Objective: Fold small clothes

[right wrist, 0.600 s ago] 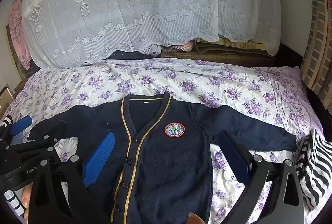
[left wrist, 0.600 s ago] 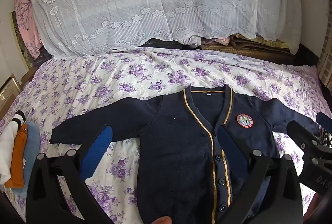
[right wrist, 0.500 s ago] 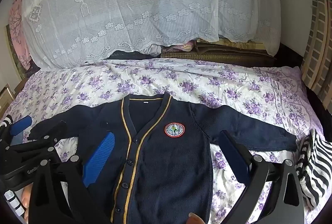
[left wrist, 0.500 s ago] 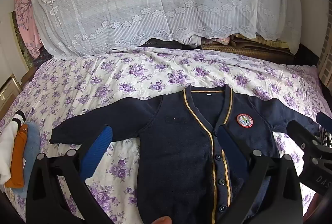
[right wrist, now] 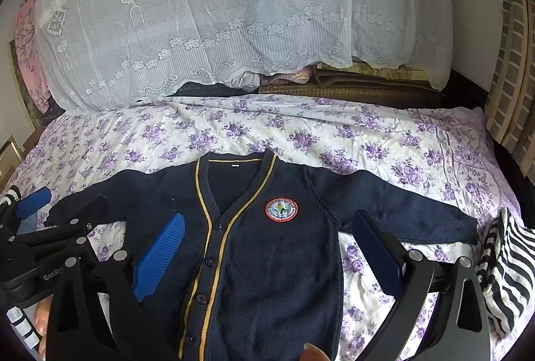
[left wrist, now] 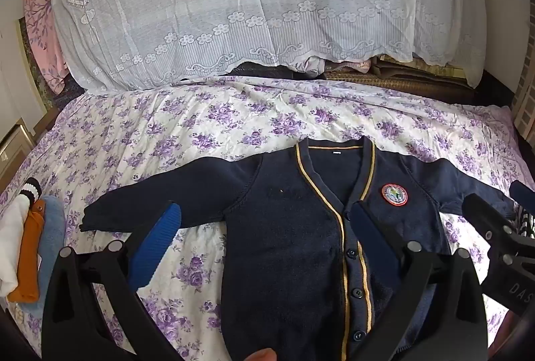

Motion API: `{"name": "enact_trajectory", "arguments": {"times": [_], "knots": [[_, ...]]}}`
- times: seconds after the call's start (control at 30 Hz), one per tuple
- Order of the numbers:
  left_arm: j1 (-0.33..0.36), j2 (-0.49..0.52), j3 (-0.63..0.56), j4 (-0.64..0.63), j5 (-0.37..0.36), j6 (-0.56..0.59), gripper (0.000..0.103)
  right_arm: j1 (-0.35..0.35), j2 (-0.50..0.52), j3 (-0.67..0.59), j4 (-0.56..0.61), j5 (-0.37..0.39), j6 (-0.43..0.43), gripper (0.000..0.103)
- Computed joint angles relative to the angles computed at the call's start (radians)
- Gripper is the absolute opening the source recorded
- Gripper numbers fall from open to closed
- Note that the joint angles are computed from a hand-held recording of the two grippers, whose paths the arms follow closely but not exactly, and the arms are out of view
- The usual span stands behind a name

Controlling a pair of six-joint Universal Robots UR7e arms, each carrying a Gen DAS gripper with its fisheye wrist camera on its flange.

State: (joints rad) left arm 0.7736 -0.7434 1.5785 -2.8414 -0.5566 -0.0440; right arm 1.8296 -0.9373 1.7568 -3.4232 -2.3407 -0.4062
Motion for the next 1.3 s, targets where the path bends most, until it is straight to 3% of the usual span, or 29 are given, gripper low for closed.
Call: {"name": "enact_trajectory", "arguments": {"times": [0.9, 1.07, 1.3], "knots": [[0.003, 0.007, -0.005, -0.002, 0.003, 0.005, 0.098, -0.007, 0.004, -0.007, 0.005, -0.005, 0.001, 0.100], [0.054, 0.079, -0.057, 0.001, 0.007, 0.022, 0.098, -0.052, 0.038, -0.065, 0.053, -0.060, 0.032, 0.100], [0.103, 0.208, -0.149, 0.088, 0.050, 0.021, 0.098, -0.177, 0.069, -0.092, 0.170, -0.114, 0.164, 0.100]]}}
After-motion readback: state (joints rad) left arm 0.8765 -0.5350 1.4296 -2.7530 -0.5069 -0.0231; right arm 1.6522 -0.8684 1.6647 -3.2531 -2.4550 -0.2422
